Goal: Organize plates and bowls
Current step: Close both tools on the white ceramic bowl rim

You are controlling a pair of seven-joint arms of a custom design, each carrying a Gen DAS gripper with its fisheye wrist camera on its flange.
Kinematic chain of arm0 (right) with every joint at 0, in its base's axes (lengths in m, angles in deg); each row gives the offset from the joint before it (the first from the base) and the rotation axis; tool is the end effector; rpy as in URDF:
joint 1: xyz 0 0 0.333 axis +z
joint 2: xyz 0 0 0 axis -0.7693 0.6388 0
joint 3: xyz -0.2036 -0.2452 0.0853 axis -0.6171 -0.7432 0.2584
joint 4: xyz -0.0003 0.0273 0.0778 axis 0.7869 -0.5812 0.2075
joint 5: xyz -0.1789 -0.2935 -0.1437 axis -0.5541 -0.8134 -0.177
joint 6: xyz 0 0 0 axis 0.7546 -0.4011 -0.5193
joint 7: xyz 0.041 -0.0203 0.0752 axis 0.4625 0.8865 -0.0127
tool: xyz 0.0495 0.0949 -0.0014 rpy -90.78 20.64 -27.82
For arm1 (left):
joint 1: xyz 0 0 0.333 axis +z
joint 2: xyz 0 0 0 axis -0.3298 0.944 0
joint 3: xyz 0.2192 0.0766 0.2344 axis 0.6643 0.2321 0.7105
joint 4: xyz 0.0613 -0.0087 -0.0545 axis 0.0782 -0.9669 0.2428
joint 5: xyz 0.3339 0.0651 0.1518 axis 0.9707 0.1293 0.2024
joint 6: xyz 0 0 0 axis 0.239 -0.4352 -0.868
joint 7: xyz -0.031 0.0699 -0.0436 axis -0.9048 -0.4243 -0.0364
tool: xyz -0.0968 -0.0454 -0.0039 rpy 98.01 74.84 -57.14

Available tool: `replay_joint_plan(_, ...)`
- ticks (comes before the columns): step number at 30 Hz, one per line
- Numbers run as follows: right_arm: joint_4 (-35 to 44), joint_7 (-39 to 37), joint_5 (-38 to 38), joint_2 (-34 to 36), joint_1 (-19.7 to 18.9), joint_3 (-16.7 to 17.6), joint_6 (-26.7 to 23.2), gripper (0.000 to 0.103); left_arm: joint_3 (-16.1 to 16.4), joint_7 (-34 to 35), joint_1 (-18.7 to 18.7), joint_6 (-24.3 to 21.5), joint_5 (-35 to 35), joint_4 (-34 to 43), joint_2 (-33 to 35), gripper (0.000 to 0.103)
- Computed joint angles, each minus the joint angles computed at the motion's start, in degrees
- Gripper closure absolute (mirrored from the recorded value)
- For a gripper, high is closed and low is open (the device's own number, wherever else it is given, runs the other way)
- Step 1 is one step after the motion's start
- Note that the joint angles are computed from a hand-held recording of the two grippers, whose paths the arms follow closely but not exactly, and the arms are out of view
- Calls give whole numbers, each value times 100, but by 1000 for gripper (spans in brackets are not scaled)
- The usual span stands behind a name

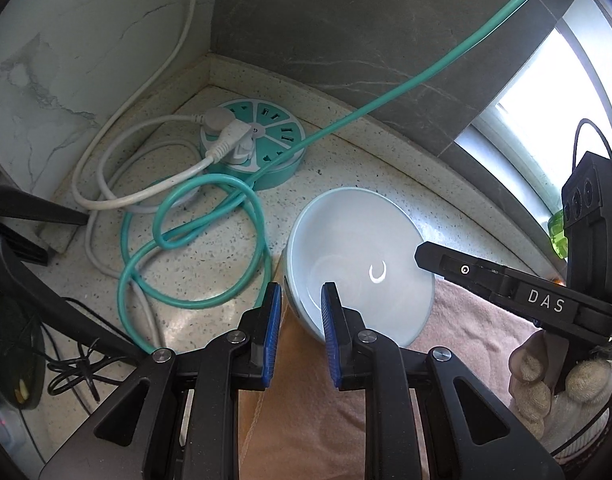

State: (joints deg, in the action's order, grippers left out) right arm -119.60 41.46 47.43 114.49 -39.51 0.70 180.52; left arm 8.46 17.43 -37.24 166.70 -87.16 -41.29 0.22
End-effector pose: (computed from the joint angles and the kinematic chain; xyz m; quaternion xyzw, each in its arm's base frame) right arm 0.6799 0.2591 0.3163 -0.5749 0.7570 -0.0188 0.3100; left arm 0.6918 -0.3384 0.3390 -0.5559 0.7901 -0.2583 0.0077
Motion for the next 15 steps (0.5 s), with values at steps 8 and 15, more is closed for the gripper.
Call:
replay_joint_plan(8,171,-34,-16,126,56,-23,-125,82,-12,41,-4,-46,18,69,61,84)
replay_joint_plan(15,286,-105,-24,195,77,-38,-208,89,-16,71,-5,-44,19,119,102,85)
